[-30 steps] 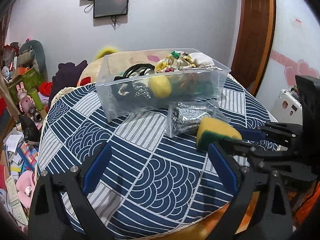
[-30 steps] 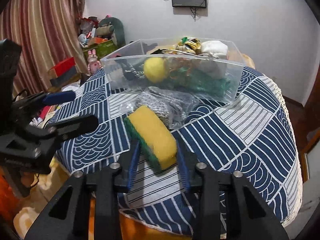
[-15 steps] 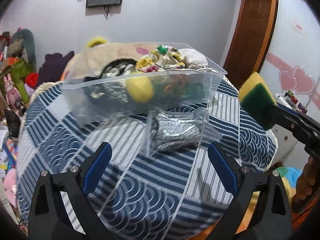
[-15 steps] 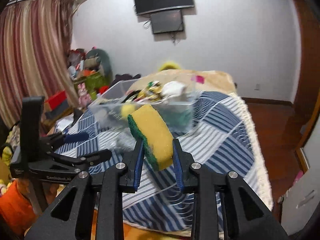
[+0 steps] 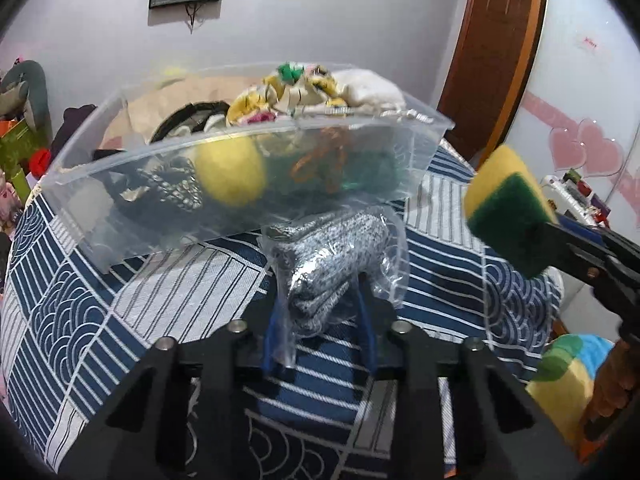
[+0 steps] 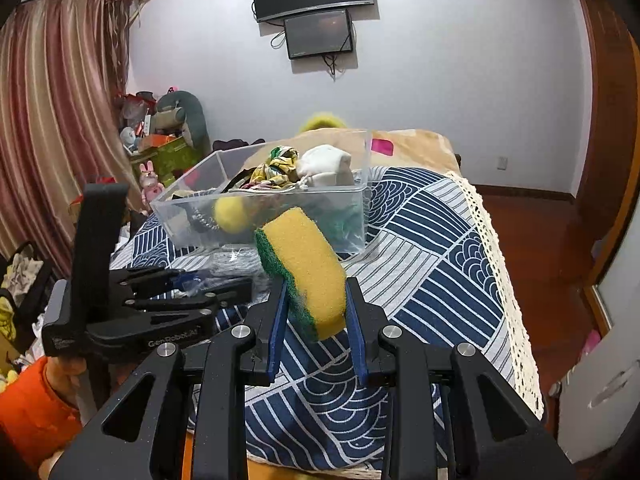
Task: Organize soft objects
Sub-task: 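Carry the sponge and mesh bag into the clear box and open both tools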
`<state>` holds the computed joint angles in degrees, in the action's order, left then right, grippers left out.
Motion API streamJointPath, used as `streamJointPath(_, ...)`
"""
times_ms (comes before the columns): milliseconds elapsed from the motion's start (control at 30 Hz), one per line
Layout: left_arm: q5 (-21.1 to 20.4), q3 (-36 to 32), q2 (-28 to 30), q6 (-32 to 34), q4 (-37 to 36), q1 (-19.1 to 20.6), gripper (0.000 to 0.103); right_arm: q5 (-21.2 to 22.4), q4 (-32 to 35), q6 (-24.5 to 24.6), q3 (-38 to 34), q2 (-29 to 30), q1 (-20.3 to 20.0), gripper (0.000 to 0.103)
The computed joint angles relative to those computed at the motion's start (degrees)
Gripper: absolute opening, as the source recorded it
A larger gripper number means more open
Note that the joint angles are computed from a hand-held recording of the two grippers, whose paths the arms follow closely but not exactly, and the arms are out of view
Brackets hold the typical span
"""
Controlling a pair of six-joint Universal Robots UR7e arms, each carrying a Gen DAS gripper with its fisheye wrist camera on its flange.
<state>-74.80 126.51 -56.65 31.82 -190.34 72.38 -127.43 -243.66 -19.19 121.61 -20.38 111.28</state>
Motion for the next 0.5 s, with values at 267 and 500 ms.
streamJointPath(267,-1.31,4.80,-5.95,1.39,-6.45,-0.49,0.028,-1.19,0.75,-1.78,-1.72,-0.65,0.93,0.025)
streamJointPath(500,-3.53,2.70,-10.09,0.14,-7.07,0.24,0.029,-2.64,0.46,-5.72,-5.90,-1.03,2.27,0.025)
